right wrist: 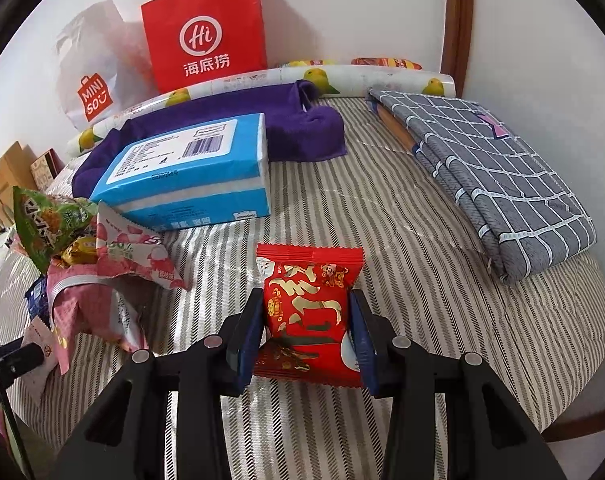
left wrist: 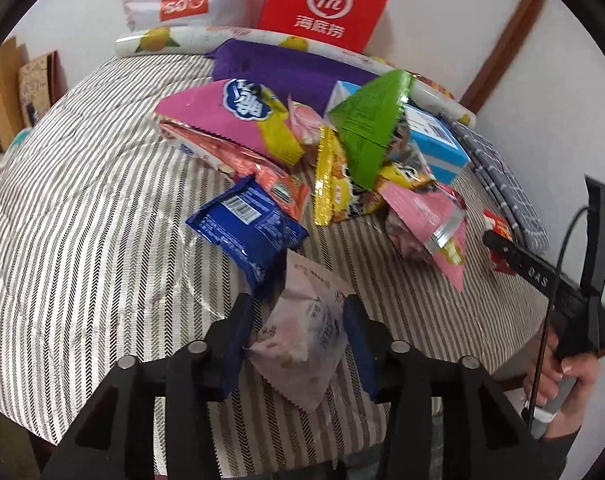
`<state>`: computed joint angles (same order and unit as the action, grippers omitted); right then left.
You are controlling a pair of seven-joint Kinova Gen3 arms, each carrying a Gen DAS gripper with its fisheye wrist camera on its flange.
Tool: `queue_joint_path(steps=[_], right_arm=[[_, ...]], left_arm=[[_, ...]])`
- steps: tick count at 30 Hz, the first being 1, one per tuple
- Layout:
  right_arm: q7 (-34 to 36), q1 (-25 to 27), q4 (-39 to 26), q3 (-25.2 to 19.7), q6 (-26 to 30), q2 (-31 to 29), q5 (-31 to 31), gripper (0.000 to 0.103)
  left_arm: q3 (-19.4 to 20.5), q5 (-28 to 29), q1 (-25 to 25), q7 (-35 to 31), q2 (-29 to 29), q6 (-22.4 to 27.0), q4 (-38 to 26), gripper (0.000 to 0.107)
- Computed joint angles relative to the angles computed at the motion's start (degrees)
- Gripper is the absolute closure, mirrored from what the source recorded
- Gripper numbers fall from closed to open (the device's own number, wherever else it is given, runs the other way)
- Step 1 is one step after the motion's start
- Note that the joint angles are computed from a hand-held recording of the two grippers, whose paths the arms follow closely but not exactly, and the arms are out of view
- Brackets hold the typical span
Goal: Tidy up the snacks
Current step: 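Carry both packets in the left and right tools to the purple towel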
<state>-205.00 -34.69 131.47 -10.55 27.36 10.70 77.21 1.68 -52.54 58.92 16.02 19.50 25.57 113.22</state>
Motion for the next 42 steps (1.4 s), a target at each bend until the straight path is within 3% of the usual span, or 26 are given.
queue_joint_path(steps=[4,7,9,11,12,16,20,31,42], right_arm=[[0.8,-0.5,-0.3,-0.3,0.6,0.2,-0.8,0.062],[1.1,-1.1,-0.6,-0.3,0.9,0.4,-1.1,0.062],[1.4,-1.5,-0.7,-0.4,1.3,0.6,-1.4,0.061],[2.1,-2.0,-0.9,-0.5,2.0,0.6,-1.9,0.062],[2.3,-2.3,-1.0,-0.6,2.4,0.6,-2.1,0.062],[2.7,-3.2,-0.9,-0.8,3.6,-0.1,-2.7,0.062],[2.9,-4.1,-0.9,-1.5,5.5,-1.2,-3.4,0.062],[6.3,-3.5,-1.8,-2.6,6.7,-4.8,-6.1,0.062],[12.8,-0.6,-5.2,-3.0,5.4,-8.7,-7.8,0.062]], left_arm=[[0.2,-1.3,0.8,-0.8,0.3,-0.2,-0.2,0.045],[1.2,-1.4,2.1,-3.1,2.0,4.2,-2.7,0.042],[1.4,-1.6,3.0,-2.8,2.7,6.6,-3.7,0.043],[2.0,-1.7,3.9,-2.8,3.5,10.1,-4.9,0.058],[2.0,-1.5,4.2,-3.7,3.7,10.9,-5.3,0.061],[2.5,-3.3,2.5,-1.6,2.1,7.2,-3.0,0.072],[1.3,-7.1,2.0,3.5,-0.3,2.2,0.1,0.073],[5.6,-13.9,-1.8,8.3,-6.1,4.0,1.7,0.073],[9.9,-15.1,-8.9,2.7,-9.1,2.7,-1.9,0.073]])
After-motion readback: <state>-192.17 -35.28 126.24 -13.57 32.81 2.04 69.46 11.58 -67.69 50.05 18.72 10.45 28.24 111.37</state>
